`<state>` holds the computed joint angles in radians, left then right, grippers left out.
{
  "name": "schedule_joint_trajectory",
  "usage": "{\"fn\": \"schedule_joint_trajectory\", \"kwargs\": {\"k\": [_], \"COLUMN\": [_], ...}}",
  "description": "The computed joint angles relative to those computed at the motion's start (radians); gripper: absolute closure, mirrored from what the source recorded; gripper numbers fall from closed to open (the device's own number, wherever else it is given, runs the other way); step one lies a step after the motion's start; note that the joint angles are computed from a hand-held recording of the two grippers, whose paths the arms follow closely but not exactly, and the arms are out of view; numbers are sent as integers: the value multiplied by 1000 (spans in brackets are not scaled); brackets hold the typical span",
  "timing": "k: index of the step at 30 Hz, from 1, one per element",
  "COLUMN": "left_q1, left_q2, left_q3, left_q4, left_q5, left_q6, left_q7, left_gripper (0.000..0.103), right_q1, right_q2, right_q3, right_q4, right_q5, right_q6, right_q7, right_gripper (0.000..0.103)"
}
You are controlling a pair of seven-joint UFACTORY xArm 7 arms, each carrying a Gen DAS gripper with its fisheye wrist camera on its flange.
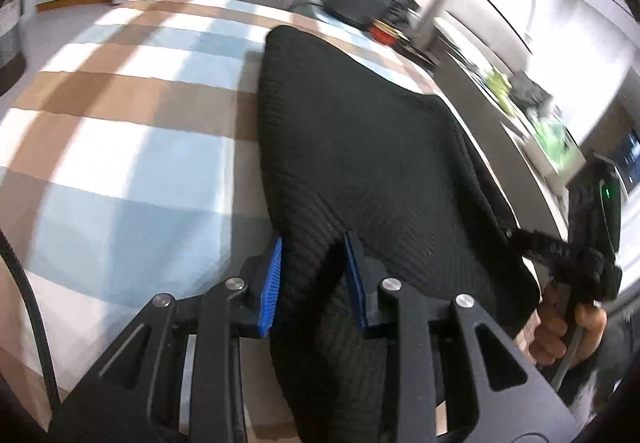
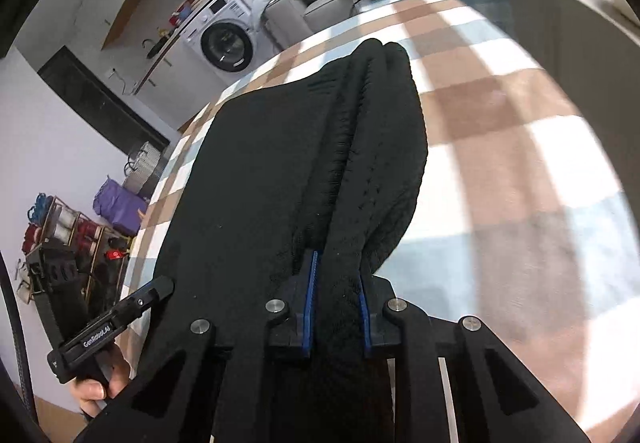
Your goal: Fold small clothes
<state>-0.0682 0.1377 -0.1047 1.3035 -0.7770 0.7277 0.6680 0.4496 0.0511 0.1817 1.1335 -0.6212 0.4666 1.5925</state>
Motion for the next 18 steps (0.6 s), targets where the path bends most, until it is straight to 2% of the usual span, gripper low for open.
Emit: {"fn": "schedule_joint_trajectory", "kwargs": {"k": [2, 4, 8, 9, 13, 17, 18], "left_q1": [9, 28, 57, 56, 52, 33, 31], "left_q2": [35, 61, 31, 26, -4, -20, -20], "left_q3": [13, 15, 10, 10, 8, 14, 17], "left_q4": [43, 79, 48, 42, 15, -1, -1], "left_q5": [27, 40, 25, 28, 10, 28, 36], "left_q6": [-9, 13, 12, 7, 24, 39, 45], "left_q7": [-33, -56, -6, -1, 43, 47, 46], "left_gripper": [77, 77, 75, 72, 56, 53, 53], "right_q1": [9, 31, 56, 56, 35, 22, 17], "right_q2": [66, 90, 19, -18, -84, -76, -73], "right_q3": [3, -4, -12, -4, 39, 60, 59], "right_q4": [86, 147, 111, 76, -5, -39, -50], "right_q5": [15, 33, -18, -23, -6, -5, -1], "right_q6": [36, 123, 193, 195, 146, 115, 82], "right_q7": [-57, -121, -97, -74, -70, -12, 9], "right_gripper": [84, 83, 77, 73, 73, 73, 83]}}
